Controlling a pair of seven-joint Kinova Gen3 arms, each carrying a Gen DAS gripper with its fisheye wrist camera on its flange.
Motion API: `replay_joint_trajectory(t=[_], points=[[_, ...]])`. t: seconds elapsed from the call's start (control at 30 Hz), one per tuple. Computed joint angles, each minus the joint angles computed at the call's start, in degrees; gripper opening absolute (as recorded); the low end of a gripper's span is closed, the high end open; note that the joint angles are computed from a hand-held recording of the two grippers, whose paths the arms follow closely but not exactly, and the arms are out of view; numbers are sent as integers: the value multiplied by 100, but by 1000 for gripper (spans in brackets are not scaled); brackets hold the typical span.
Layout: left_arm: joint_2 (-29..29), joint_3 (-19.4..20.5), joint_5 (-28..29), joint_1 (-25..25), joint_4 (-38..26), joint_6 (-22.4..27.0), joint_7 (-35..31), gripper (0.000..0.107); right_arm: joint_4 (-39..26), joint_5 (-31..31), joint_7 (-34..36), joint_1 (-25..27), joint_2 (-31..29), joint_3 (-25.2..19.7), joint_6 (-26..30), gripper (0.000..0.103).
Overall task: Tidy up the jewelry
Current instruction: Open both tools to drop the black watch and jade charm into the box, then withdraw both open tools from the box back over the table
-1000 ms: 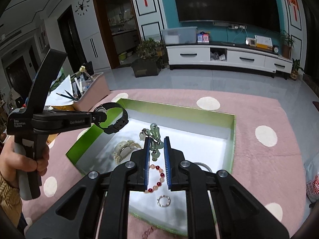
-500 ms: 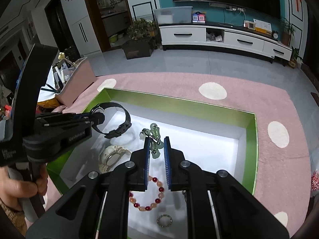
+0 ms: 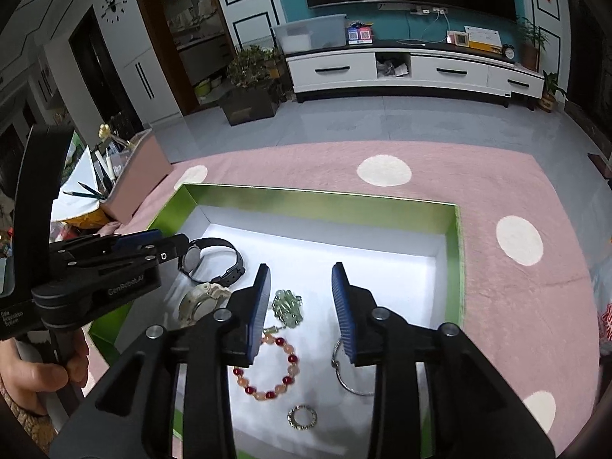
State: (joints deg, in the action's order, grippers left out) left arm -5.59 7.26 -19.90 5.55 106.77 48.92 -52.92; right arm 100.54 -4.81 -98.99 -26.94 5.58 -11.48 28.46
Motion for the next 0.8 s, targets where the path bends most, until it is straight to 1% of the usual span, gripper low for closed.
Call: replay_joint_trajectory(t=[0.03,0.1,0.13,0.17,0.2,0.23,0.27,0.37,0.47,0.53,0.67,0.8], points=[[-64,15,-8,13,14,25,-9,46,89,-134,107,61,-86,-14,-41,38],[-259,67,-40,23,87,78,-9,56,258,-386,328,157,-264,-25,-109,40],[-376,90,-49,12,134,105,2,58,366,-514,452,197,-379,-19,-147,40],[-557,116,-40,-6,223,117,40,64,445,-590,520,210,-466,-13,-171,41],[-705,127,12,-27,286,138,18,68,569,-732,655,235,-609,6,-198,44],[-811,143,66,-53,318,158,-19,68,680,-825,739,246,-737,33,-229,47],[-963,113,144,-78,387,162,-109,70,793,-913,824,250,-875,66,-250,49],[-1474,202,275,-224,575,361,-169,76,1032,-1155,1071,214,-1188,192,-233,49],[-1916,333,392,-372,748,583,-255,80,1283,-1241,1195,189,-1551,273,-162,51],[-2163,404,465,-467,851,725,-315,80,1408,-1211,1154,189,-1735,266,-133,57],[-2591,494,704,-560,1024,1024,-457,80,1633,-984,938,243,-2133,151,-50,57],[-2945,632,919,-652,1199,1230,-502,80,1753,-960,913,116,-2406,206,85,57]])
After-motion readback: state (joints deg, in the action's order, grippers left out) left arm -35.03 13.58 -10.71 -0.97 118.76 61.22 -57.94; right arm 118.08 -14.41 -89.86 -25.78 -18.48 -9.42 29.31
